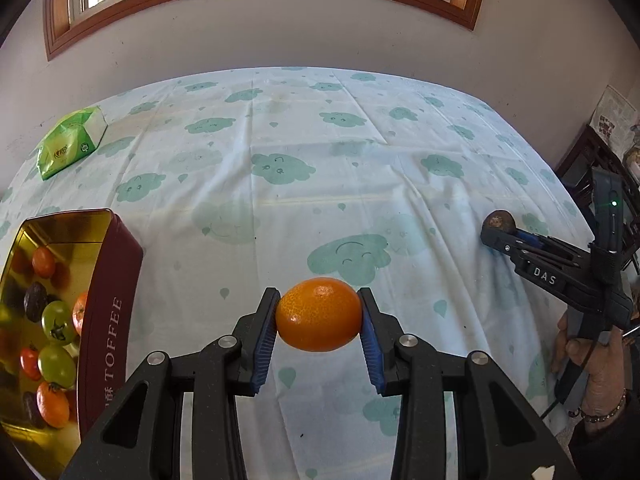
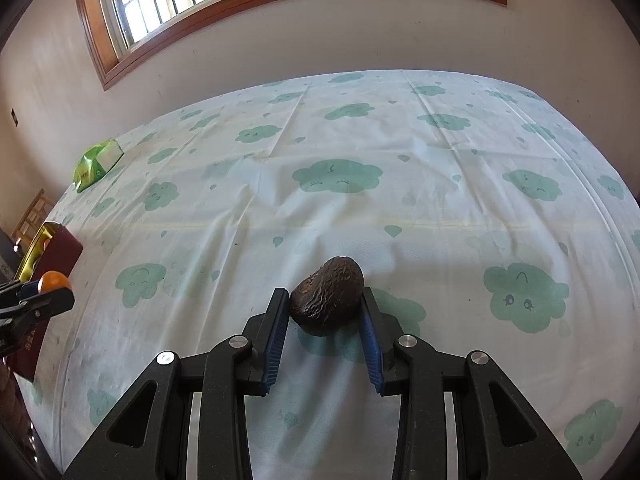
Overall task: Organize fruits
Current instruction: 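Carry the mandarin with the left gripper into the tin and release while the right gripper holds the avocado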
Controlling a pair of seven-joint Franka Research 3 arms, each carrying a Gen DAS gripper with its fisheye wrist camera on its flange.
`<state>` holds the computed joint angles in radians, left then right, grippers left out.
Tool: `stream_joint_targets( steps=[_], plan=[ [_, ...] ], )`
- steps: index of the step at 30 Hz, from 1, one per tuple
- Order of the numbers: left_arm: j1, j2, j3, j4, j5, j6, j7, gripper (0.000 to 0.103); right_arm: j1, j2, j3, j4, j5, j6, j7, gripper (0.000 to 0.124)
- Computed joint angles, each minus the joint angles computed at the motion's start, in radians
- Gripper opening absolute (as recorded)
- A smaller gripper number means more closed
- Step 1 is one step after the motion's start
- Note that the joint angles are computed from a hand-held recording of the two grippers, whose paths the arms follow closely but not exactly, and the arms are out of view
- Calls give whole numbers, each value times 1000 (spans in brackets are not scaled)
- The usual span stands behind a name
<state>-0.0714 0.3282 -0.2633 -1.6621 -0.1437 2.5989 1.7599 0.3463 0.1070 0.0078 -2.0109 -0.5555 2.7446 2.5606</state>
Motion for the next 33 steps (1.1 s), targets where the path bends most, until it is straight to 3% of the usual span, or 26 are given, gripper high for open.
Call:
stream_joint_targets(
  steps=[7,14,20,33],
  plan=[
    [18,-156,10,-185,-70,86,21,35,15,10,3,30,-41,-65,11,36],
    [9,-243,66,-296,-37,159,-28,35,19,13,6,41,-53,-89,12,37],
    [17,-279,99,-352,12,213,-73,35,37,33,9,83,-91,-165,7,38],
    [59,-291,138,-391,45,239,-129,35,40,33,7,82,-91,-165,10,38]
  ],
)
